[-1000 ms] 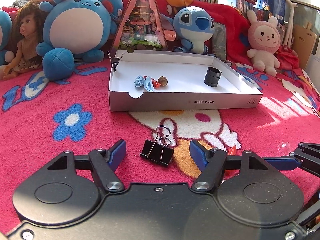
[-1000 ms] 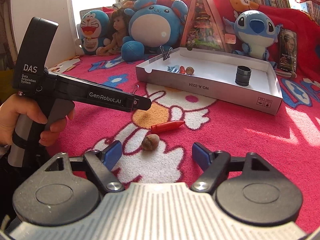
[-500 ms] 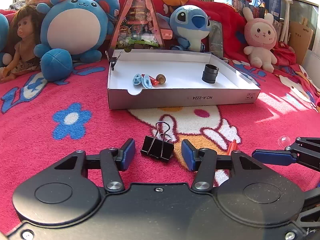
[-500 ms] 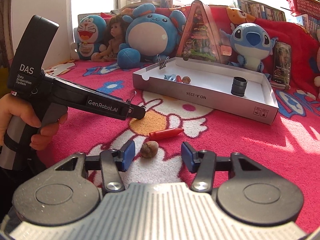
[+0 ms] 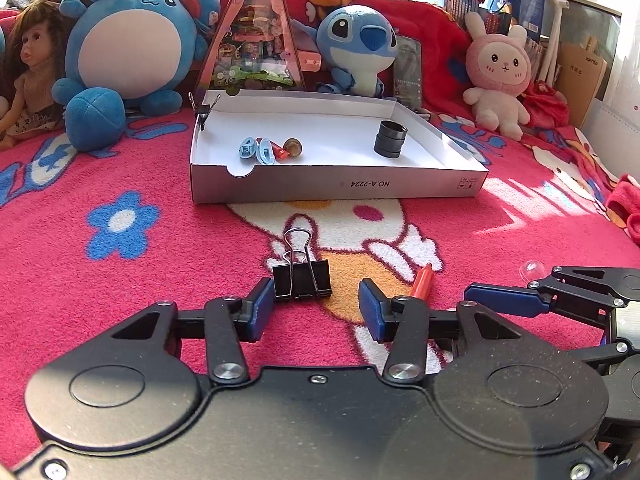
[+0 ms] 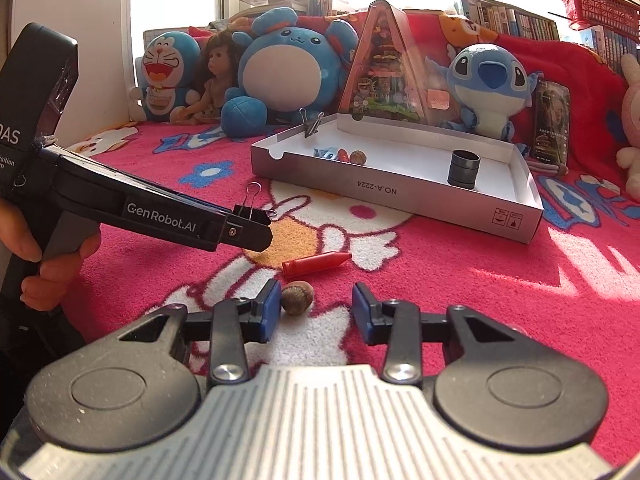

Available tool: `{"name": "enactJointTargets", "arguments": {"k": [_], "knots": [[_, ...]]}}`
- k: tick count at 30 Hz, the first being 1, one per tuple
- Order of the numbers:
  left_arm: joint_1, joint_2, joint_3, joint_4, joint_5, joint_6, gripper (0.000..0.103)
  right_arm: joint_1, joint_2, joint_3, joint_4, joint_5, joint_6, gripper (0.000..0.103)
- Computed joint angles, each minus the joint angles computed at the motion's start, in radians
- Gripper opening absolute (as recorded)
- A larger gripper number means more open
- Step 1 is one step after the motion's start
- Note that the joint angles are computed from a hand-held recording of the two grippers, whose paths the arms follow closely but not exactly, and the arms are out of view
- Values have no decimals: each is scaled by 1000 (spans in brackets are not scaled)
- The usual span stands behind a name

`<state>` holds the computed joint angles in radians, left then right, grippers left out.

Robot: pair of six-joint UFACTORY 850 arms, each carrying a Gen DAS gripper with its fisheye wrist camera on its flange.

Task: Organize rigid objects
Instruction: 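Grasp the black binder clip with the left tool while the right grasps the acorn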

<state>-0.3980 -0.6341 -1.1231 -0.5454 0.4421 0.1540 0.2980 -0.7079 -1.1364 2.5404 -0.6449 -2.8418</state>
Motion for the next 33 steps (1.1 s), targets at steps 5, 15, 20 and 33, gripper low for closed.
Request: {"name": "enactJointTargets", "arguments": {"k": [5,15,20,33], "knots": [[-6,-16,-20,-86,12,56,45,-2,3,4,10,2,-5,43],[-36,-46,-45,-250,80,197,31,-6,7,15,-6,-12,38,41],[-43,-45,-53,-303,78,224,30,-3,13,13,-75,1,75,20],[-44,-30,-58,-391,102,285,30,-7,17,-6,-6,15,86,20]]}}
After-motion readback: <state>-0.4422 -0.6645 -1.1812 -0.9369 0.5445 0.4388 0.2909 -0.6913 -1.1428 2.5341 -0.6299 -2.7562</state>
